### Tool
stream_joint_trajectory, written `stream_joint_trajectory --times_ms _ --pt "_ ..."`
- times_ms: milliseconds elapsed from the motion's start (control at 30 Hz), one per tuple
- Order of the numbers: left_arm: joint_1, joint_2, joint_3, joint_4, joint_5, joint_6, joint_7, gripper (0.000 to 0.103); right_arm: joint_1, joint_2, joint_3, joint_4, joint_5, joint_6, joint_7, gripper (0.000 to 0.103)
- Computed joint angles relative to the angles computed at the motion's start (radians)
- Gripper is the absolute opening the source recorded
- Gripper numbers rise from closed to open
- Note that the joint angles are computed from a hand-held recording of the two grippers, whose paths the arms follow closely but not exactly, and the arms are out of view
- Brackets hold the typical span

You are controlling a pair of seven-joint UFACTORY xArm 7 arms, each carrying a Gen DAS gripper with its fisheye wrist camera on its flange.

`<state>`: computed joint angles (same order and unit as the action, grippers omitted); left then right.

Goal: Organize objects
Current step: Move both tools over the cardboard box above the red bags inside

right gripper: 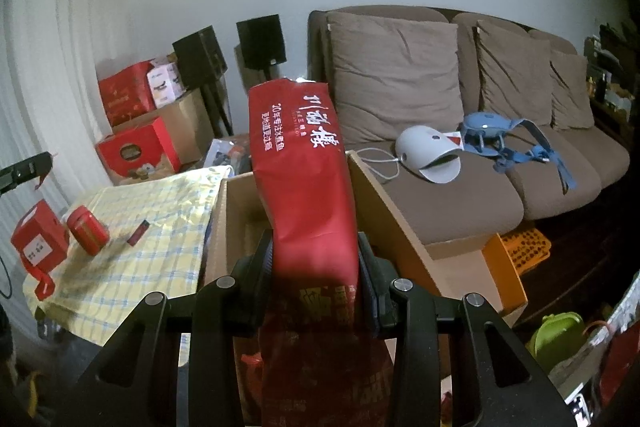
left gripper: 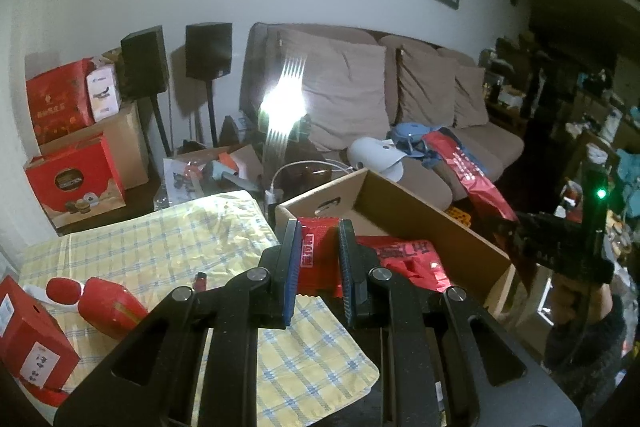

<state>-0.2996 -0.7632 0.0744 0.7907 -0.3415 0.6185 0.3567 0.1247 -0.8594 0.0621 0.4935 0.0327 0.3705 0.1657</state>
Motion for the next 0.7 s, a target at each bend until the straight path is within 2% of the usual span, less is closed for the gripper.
stream_joint_trajectory --times_ms 267,700 --pt "-0.026 0.014 -0.009 0.0 -0.012 -0.006 0.011 0.017 -0.037 -0.027 -0.015 -0.011 -0.011 0.024 0.0 0.038" --pt "-0.069 0.022 -0.027 -0.002 -0.035 -0.01 0.022 0.017 -0.046 -0.037 -0.021 -0.013 -0.01 0.038 -0.009 0.038"
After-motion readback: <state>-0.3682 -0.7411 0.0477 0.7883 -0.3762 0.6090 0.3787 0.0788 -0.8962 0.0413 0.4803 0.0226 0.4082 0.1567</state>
